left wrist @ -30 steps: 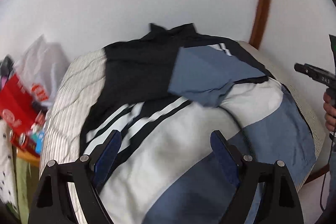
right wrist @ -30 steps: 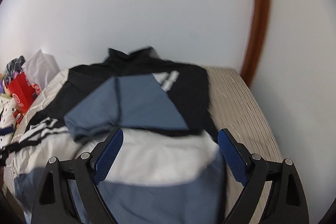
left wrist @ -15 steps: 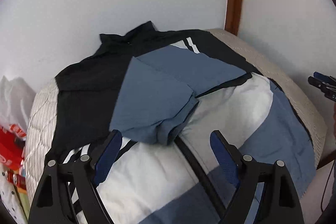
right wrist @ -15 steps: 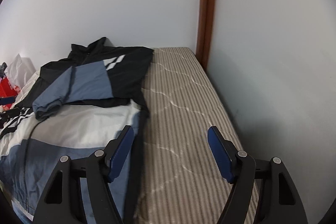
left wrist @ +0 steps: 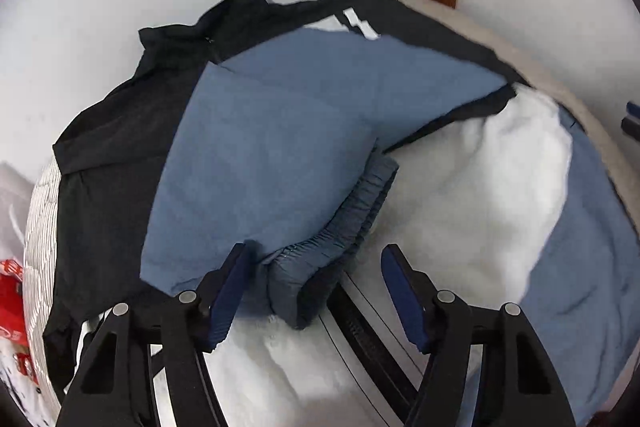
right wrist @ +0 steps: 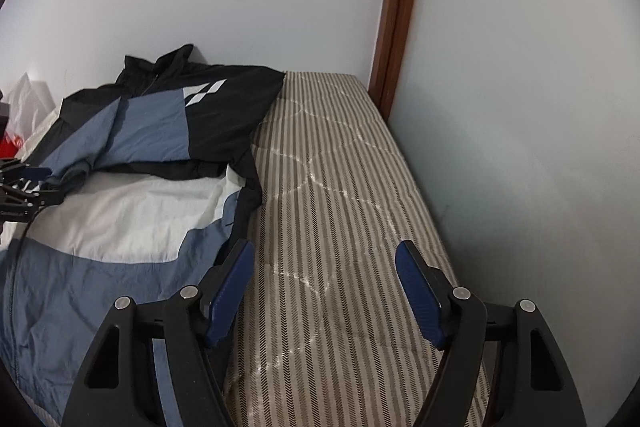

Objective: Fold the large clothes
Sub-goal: 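Smooth the folded blue-grey sleeve with the left gripper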

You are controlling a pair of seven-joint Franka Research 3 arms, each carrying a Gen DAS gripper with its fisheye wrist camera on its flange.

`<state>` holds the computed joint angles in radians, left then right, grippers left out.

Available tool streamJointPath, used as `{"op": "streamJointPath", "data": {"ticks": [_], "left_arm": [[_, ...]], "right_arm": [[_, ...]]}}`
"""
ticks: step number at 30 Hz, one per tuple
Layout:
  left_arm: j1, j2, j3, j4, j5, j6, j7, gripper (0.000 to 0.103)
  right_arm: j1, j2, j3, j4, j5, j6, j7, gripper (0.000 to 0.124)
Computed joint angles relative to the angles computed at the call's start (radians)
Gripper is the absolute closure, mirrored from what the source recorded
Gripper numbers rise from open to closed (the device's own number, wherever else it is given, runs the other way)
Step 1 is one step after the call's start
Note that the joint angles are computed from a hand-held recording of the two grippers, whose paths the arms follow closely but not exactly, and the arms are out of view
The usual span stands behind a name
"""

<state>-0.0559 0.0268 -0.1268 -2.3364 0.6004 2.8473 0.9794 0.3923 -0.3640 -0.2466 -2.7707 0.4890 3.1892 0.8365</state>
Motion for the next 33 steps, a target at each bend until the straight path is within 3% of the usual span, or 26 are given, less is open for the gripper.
{"op": "streamJointPath", "data": {"ticks": [2,4,5,6,9,13,17,20,22,25,28,31,33], "left_arm": [[-0.003,0.023,0.005,0.018,0.055,-0.006,-0.044,0.038],[-0.005,0.032,0.011,0.026,0.087,-0.001,-0.077,0.038],[-0.007,0.034,0.012,0.03,0.101,-0.001,-0.086,0.045],[-0.011,0.035,0.017,0.036,0.137,-0.013,-0.123,0.061],[-0.005,0.025,0.018,0.037,0.139,-0.017,-0.118,0.09],[0.029,-0.049,0.033,-0.015,0.171,0.053,-0.177,0.092],[0.119,-0.15,0.034,-0.068,0.27,0.099,-0.321,0.092],[0.207,-0.19,0.014,-0.068,0.396,0.073,-0.477,0.092],[0.238,-0.197,0.021,-0.067,0.416,0.065,-0.526,0.092],[0.254,-0.181,0.065,-0.081,0.31,0.098,-0.483,0.092],[0.252,-0.138,0.1,-0.087,0.147,0.137,-0.366,0.091],[0.253,-0.102,0.107,-0.088,0.032,0.132,-0.28,0.085],[0.267,-0.088,0.099,-0.083,0.053,0.12,-0.296,0.081]], "right_arm": [[-0.002,0.014,0.018,-0.009,0.0,0.053,0.02,0.052],[0.016,0.014,0.004,-0.004,-0.013,0.046,0.04,0.053],[0.026,0.014,-0.002,-0.003,-0.015,0.047,0.049,0.053],[0.027,0.015,0.001,-0.002,-0.019,0.052,0.059,0.053],[0.012,0.015,0.035,0.008,-0.032,0.038,0.098,0.053],[0.023,-0.01,0.067,0.023,-0.029,-0.008,0.133,0.054],[0.016,-0.014,0.144,0.041,-0.037,-0.019,0.163,0.054],[0.015,0.015,0.202,0.071,-0.053,-0.013,0.196,0.054],[0.026,0.05,0.226,0.104,-0.061,-0.011,0.217,0.054],[0.091,0.108,0.203,0.156,-0.046,-0.007,0.217,0.054],[0.11,0.173,0.206,0.209,-0.032,-0.01,0.211,0.054],[0.032,0.248,0.283,0.257,-0.083,-0.006,0.258,0.054],[-0.045,0.295,0.342,0.286,-0.177,-0.016,0.341,0.054]]}}
